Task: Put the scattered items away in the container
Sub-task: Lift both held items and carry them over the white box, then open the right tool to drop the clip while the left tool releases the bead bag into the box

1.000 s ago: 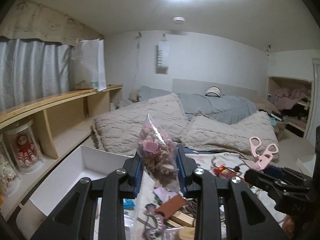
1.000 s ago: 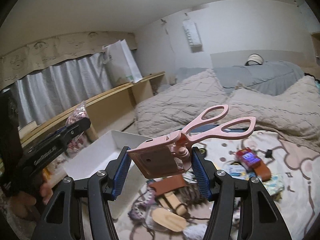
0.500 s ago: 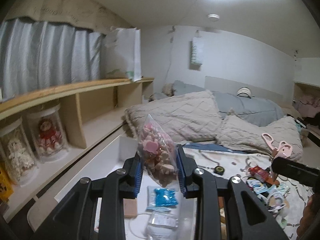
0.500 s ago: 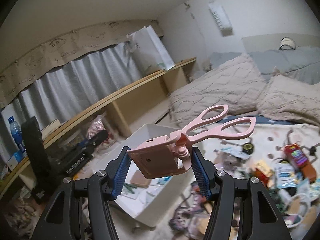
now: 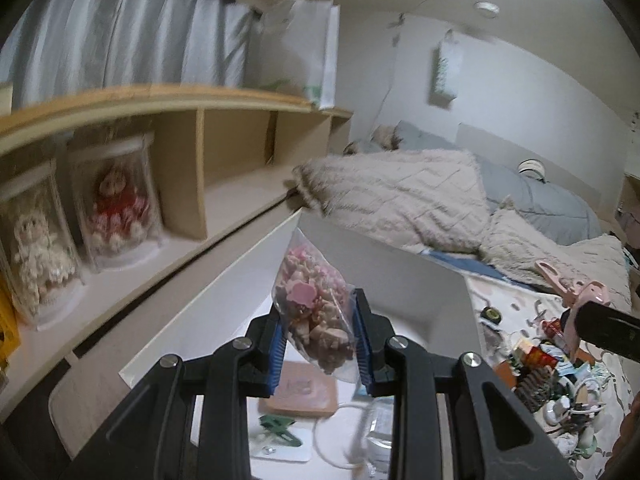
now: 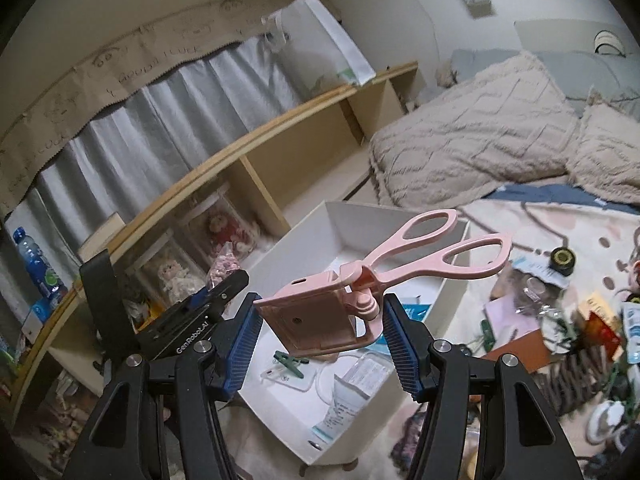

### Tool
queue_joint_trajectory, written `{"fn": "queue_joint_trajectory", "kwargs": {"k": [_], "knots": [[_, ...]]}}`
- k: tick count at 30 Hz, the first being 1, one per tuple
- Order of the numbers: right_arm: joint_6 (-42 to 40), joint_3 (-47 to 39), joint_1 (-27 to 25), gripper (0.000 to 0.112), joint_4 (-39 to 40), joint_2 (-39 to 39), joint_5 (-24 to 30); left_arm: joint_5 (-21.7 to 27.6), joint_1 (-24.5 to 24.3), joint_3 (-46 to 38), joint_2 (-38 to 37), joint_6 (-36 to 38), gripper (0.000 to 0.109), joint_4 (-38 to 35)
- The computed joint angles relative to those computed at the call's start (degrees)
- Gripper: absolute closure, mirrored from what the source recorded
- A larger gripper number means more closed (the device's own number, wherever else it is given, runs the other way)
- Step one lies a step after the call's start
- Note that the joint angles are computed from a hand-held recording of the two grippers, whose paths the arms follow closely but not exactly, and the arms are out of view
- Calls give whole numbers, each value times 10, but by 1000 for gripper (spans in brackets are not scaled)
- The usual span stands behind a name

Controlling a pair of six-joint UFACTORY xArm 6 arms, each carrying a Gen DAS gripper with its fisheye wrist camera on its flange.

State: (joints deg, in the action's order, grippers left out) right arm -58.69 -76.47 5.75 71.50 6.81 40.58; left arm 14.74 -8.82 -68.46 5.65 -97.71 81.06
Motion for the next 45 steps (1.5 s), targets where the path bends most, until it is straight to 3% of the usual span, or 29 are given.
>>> {"fn": "queue_joint_trajectory", "kwargs": {"k": [9,16,26,31,37,45], "knots": [[108,-72,37,51,-120,81,4,-8,16,0,22,25,79,-35],[248,-169,68,51,-326,172,32,-23,24,-1,28,23,79,-31],[326,-245,98,51,-543,243,19,-36,30,-9,39,15,79,-15],[336,-273,99,51,-588,263,18,-40,30,-14,46,29,79,-21],[311,-254,101,51,-569,247,-1,-42,30,-14,49,53,79,-35],[281,-213,95,51,-546,209,-23,-26,14,-4,51,200,79,-155]]}}
